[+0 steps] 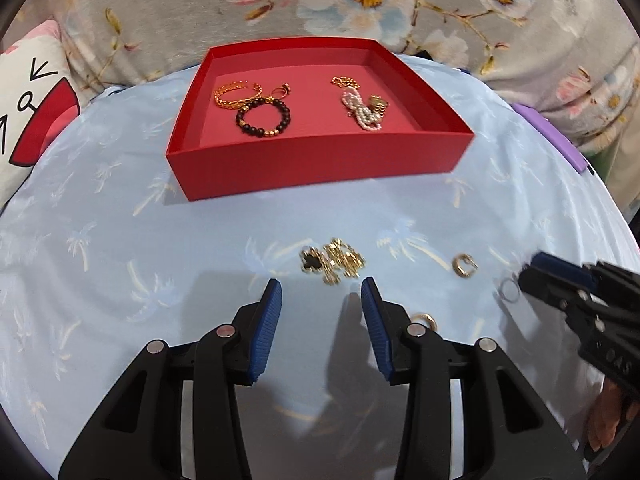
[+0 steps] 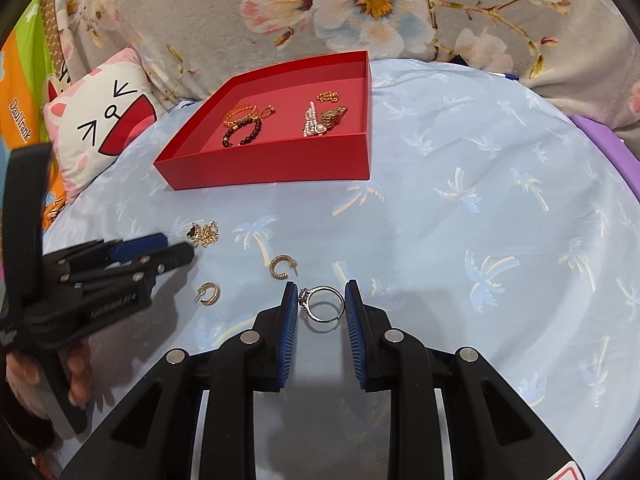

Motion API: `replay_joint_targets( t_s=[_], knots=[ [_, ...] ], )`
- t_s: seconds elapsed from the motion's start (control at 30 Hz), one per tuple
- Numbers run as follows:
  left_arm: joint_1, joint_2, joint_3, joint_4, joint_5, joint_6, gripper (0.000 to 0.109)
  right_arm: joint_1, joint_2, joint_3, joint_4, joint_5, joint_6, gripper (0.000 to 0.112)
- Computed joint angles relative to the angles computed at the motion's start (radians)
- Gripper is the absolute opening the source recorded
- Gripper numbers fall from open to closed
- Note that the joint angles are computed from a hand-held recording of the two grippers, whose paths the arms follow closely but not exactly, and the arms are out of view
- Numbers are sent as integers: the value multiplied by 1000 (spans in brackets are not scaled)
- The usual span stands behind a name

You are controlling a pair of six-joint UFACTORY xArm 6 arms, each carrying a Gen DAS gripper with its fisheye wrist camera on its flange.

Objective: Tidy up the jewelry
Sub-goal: 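Grasp the gold chain with black clover pendant with the left tool while the right holds the ring, then carry the chain with the left tool and the ring with the right tool over the box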

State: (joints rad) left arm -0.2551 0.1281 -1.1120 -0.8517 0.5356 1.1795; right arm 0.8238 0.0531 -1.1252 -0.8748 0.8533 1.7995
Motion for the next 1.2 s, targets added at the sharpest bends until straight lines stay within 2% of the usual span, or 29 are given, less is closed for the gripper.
replay_joint_targets(
  t_s=[0.07,0.27,0.33,0.37,0.4,0.47,0.67,0.87,1.1,1.2],
  knots=[
    [-4,25,-35,25,21,-17,40,1,3,-3,-1,1,-2,23],
    [-34,65,-71,51,-18,-28,39,0,-2,3,0,3,5,23],
    [-39,61,-58,23,-37,1,31,-2,-2,4,1,-1,4,23],
    [-40,58,-53,14,-45,15,23,-2,0,3,3,-3,4,23],
    [-40,55,-50,5,-42,28,14,-2,0,3,4,-4,3,23],
    [-33,55,-55,4,-15,26,6,-2,1,2,6,-5,0,23],
    [-14,36,-55,-16,27,41,4,-3,-9,9,-4,-8,10,23],
    [40,14,-118,-21,147,12,4,-7,-38,-3,-30,-2,-4,23],
    [66,78,-336,-1,238,-89,4,-86,-59,-85,-47,-18,-133,23],
    [47,137,-447,4,209,-129,4,-138,-26,-158,-39,-36,-211,23]
  ],
)
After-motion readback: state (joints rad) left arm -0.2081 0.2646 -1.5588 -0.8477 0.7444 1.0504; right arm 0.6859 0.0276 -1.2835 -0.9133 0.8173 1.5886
